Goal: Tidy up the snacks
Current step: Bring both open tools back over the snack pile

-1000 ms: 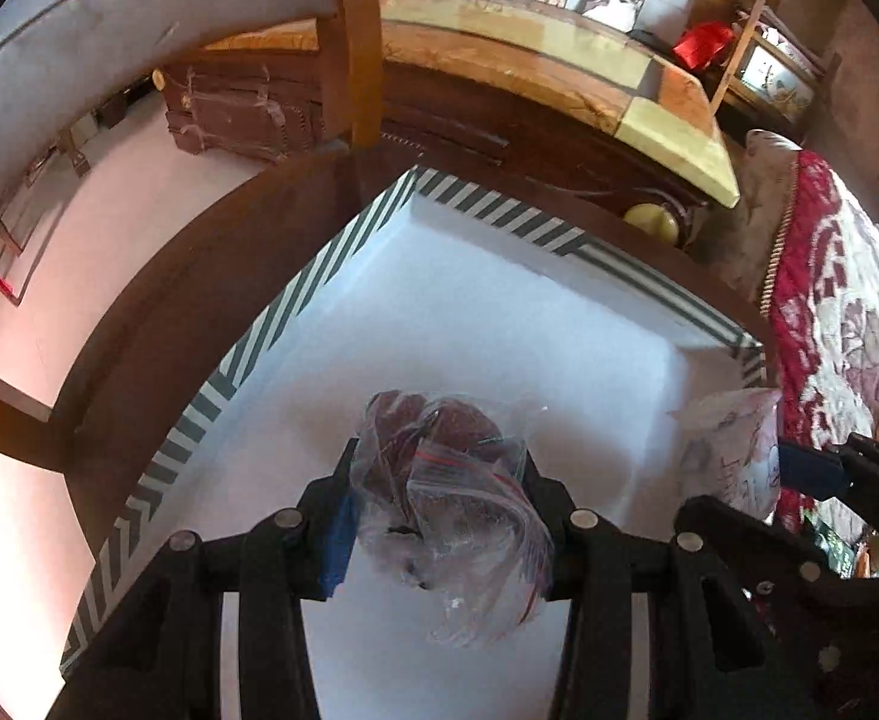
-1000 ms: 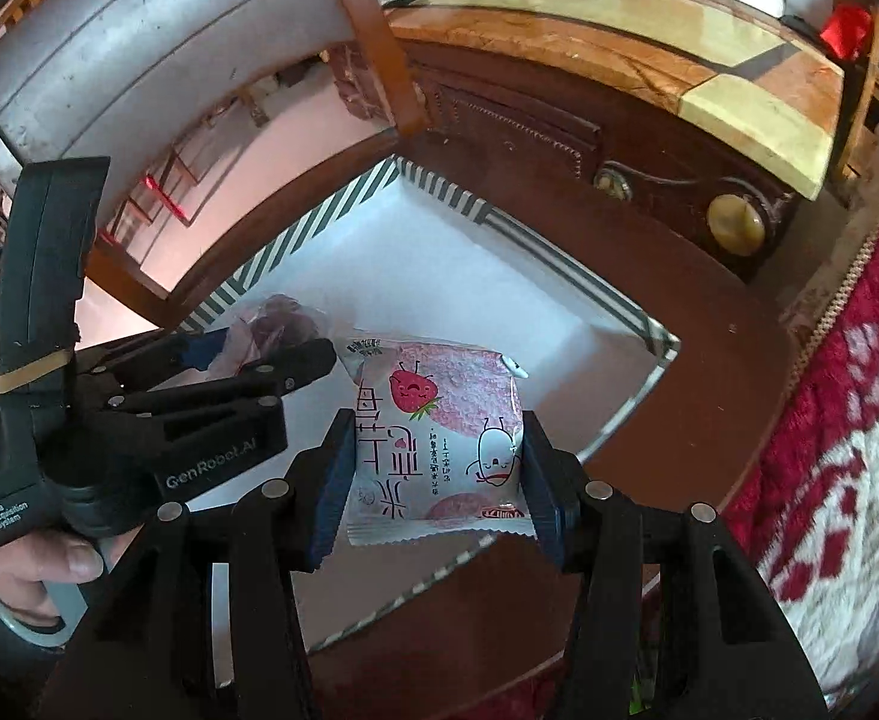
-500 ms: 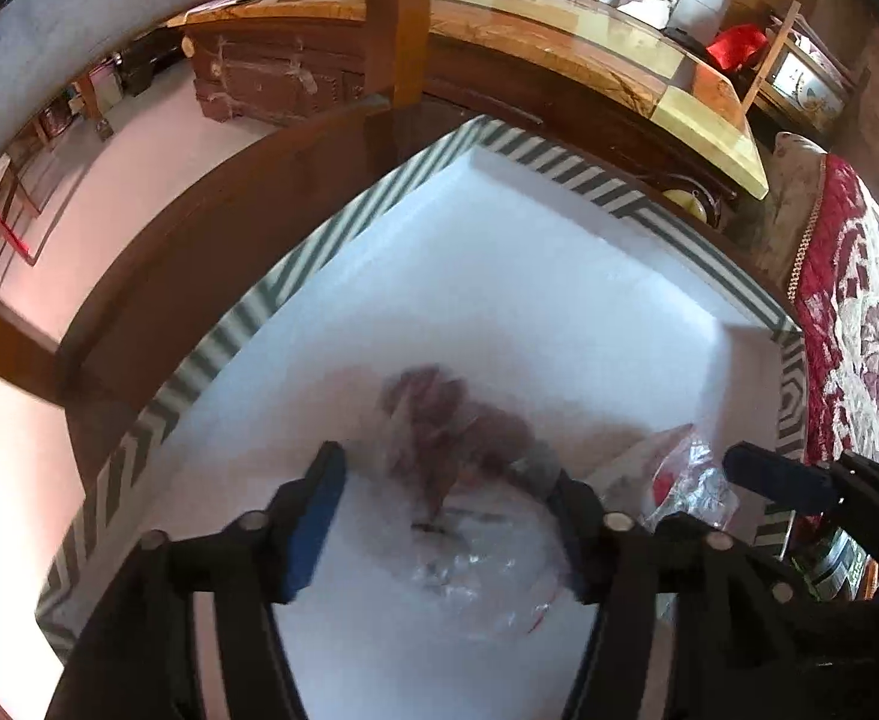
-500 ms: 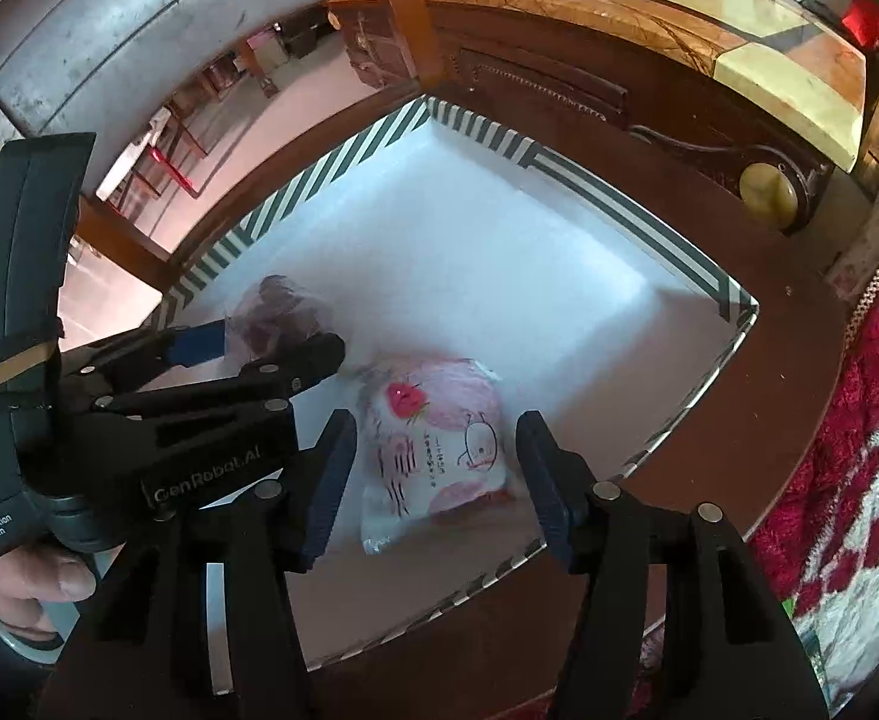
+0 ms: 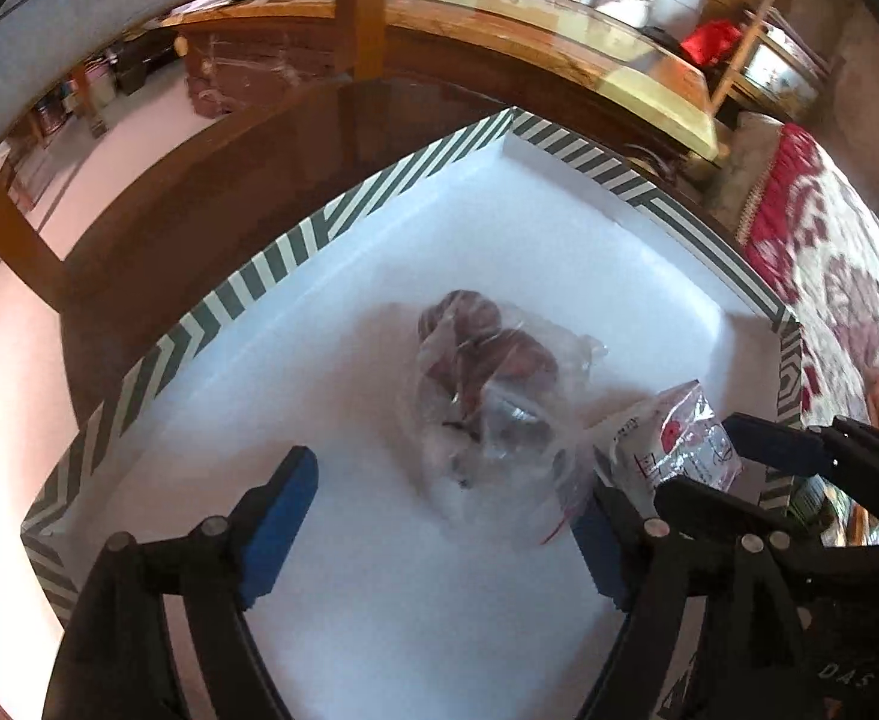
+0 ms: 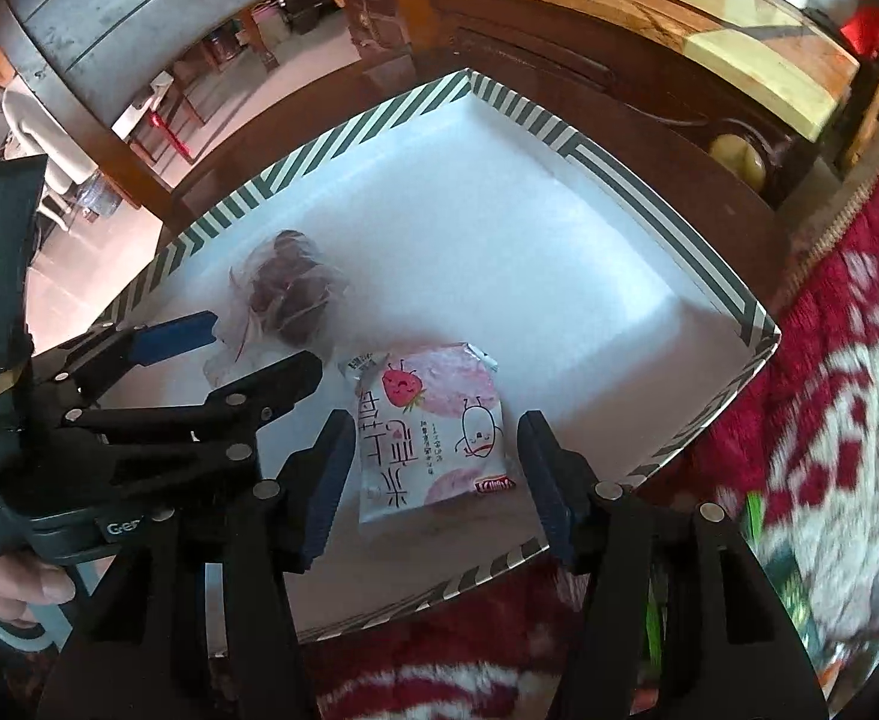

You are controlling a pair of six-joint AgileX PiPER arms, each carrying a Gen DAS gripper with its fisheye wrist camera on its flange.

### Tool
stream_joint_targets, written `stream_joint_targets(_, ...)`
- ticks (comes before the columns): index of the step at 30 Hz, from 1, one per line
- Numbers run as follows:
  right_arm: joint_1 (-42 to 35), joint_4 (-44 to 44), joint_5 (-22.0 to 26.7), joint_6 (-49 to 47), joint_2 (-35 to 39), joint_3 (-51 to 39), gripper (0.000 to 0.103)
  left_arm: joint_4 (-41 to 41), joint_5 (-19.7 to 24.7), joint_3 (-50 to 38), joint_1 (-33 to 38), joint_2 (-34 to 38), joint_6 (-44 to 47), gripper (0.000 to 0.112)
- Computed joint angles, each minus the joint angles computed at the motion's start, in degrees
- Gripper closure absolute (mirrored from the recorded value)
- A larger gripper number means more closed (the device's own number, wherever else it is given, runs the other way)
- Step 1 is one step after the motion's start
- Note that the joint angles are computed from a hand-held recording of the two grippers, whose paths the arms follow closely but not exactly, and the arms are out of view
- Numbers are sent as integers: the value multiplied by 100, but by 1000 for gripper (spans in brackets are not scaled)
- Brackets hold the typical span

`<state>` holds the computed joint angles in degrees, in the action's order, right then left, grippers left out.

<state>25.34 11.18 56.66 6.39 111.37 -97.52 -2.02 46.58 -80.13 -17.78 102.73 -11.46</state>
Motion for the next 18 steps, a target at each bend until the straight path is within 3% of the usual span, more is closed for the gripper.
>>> stream_joint_targets(3,-68,112,-210,21,-321,473,46,-218,-24,58,-22,-93,162,30)
stream_joint_targets(6,-183,345,-583,63,-839,1045,46,235,-332,277,-229,-434,-212,29)
stream_joint_targets(8,-311,672,-1085,-18,-1443,1718,44,654,-486,416,-418,-684,-489,19)
stream_joint_targets(10,-397,935,-1469,-17,-2058,2373,38,1105,-437,462,-628,-849,-820,16)
stream_joint_targets(13,-460,1080,-1861,166,-3147,3448,38,1622,-362,624,-1019,-1153,-1248,14)
stream_joint_targets(18,-544,629,-1819,985,-4674,4783,38,1963,-302,912,-1692,-1596,-1608,14)
